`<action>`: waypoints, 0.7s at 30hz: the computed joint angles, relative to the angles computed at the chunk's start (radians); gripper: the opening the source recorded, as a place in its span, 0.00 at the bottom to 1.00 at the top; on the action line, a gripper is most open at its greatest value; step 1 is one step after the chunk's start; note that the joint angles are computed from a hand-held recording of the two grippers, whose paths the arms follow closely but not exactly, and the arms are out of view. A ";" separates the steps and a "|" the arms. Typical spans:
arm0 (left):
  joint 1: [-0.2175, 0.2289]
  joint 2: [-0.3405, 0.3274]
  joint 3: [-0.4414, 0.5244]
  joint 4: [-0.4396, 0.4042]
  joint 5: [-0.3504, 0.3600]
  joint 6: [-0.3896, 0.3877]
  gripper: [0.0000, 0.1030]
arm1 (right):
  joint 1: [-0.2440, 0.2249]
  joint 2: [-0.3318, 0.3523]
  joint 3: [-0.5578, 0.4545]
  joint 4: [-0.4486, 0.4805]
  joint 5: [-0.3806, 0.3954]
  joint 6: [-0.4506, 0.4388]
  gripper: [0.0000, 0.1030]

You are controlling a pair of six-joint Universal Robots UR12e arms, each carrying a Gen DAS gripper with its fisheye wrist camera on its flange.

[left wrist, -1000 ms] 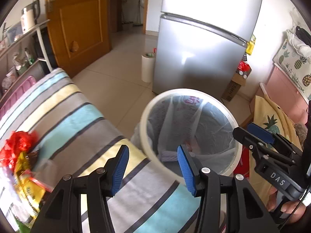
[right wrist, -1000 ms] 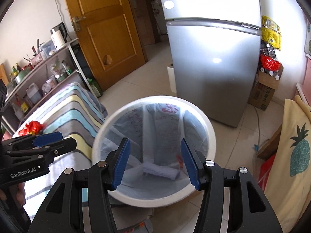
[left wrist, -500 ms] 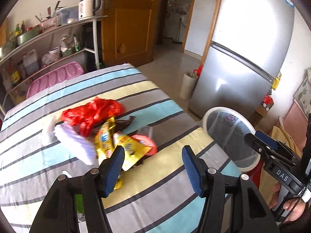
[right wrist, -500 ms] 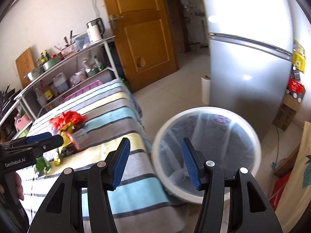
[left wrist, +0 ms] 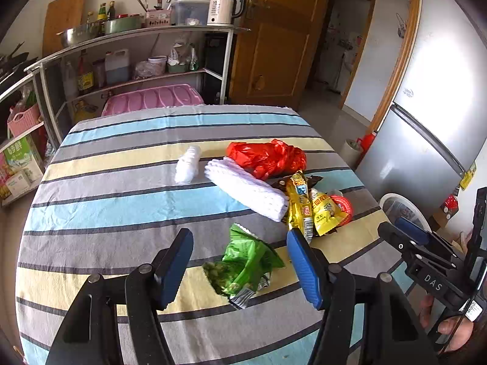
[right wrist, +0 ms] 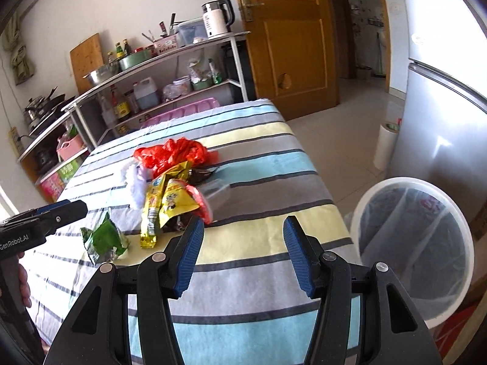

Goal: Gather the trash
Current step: 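Move both open tools back over the table trash, then grasp the green snack bag with the left tool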

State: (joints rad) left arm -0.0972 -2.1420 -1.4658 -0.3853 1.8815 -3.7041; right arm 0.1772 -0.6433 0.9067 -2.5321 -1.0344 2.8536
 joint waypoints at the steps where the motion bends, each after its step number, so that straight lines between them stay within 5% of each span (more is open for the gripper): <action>1: 0.000 0.004 -0.007 -0.001 0.006 -0.007 0.64 | 0.004 0.002 -0.004 0.014 0.013 -0.017 0.54; 13: 0.013 0.003 -0.055 0.025 -0.076 -0.013 0.64 | 0.041 0.014 -0.016 0.111 0.037 -0.139 0.54; 21: 0.028 -0.031 -0.015 -0.013 -0.115 0.028 0.64 | 0.048 0.029 -0.051 0.141 0.036 -0.128 0.54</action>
